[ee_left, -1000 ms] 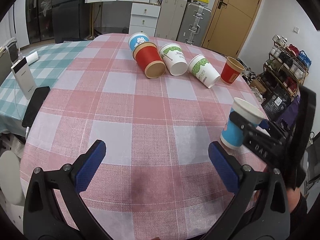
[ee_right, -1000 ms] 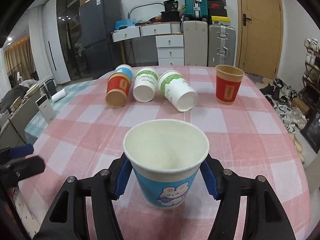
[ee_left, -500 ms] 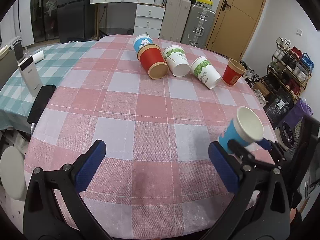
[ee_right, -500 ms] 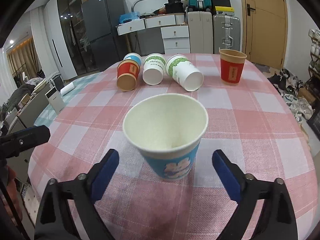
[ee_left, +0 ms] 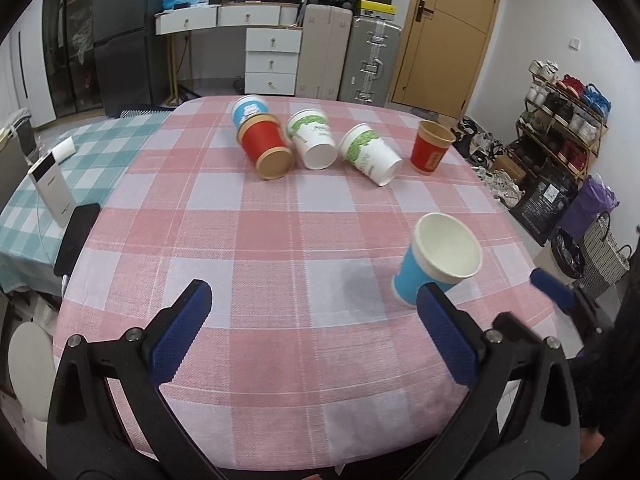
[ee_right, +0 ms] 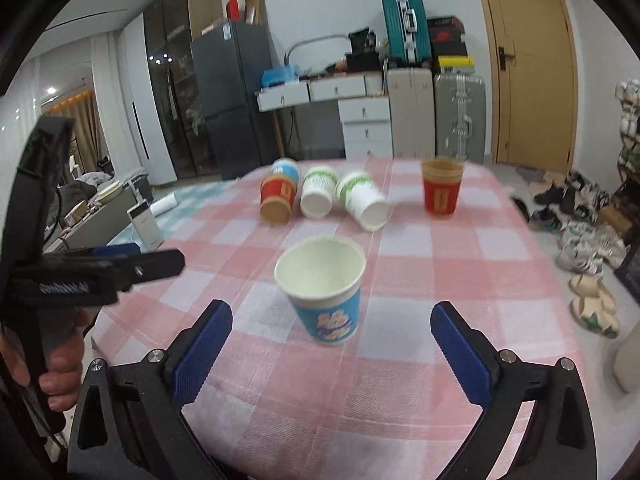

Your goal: Flip cup upright

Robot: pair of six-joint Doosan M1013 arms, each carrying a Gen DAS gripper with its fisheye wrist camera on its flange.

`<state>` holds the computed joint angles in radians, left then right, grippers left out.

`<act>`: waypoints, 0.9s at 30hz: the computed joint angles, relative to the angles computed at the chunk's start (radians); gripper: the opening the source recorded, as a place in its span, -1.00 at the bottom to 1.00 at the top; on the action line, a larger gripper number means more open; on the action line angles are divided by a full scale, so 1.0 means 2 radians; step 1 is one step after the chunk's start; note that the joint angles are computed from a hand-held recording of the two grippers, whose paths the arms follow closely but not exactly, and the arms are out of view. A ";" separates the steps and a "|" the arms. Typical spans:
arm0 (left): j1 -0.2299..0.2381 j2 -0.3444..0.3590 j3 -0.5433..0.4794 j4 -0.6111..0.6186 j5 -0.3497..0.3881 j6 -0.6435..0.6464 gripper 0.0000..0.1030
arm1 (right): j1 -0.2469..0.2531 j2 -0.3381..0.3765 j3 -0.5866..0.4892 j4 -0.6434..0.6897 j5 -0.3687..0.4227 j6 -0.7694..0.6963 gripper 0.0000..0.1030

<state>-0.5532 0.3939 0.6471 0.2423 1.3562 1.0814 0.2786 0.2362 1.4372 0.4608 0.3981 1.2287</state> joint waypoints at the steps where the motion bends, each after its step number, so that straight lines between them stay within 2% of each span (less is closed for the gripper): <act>1: -0.003 0.004 -0.008 0.001 0.001 0.004 0.99 | -0.002 -0.005 0.002 0.011 -0.005 -0.014 0.99; 5: -0.014 0.020 -0.043 0.002 0.005 0.023 0.99 | -0.013 -0.018 0.005 0.054 -0.005 -0.063 1.00; 9: -0.022 0.036 -0.078 -0.001 0.012 0.038 0.99 | -0.030 -0.024 0.001 0.134 0.028 -0.113 1.00; 12: -0.026 0.045 -0.099 -0.003 0.019 0.042 0.99 | -0.036 -0.027 0.003 0.168 0.033 -0.132 1.00; 18: -0.028 0.049 -0.112 0.000 0.028 0.039 0.99 | -0.034 -0.029 0.002 0.173 0.025 -0.130 1.00; 27: -0.021 0.041 -0.098 -0.001 0.024 0.025 0.99 | -0.035 -0.028 0.000 0.174 0.023 -0.112 1.00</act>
<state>-0.5951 0.4762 0.4509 0.2397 1.4037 1.1316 0.2087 0.1812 1.4371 0.8088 0.4434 1.0043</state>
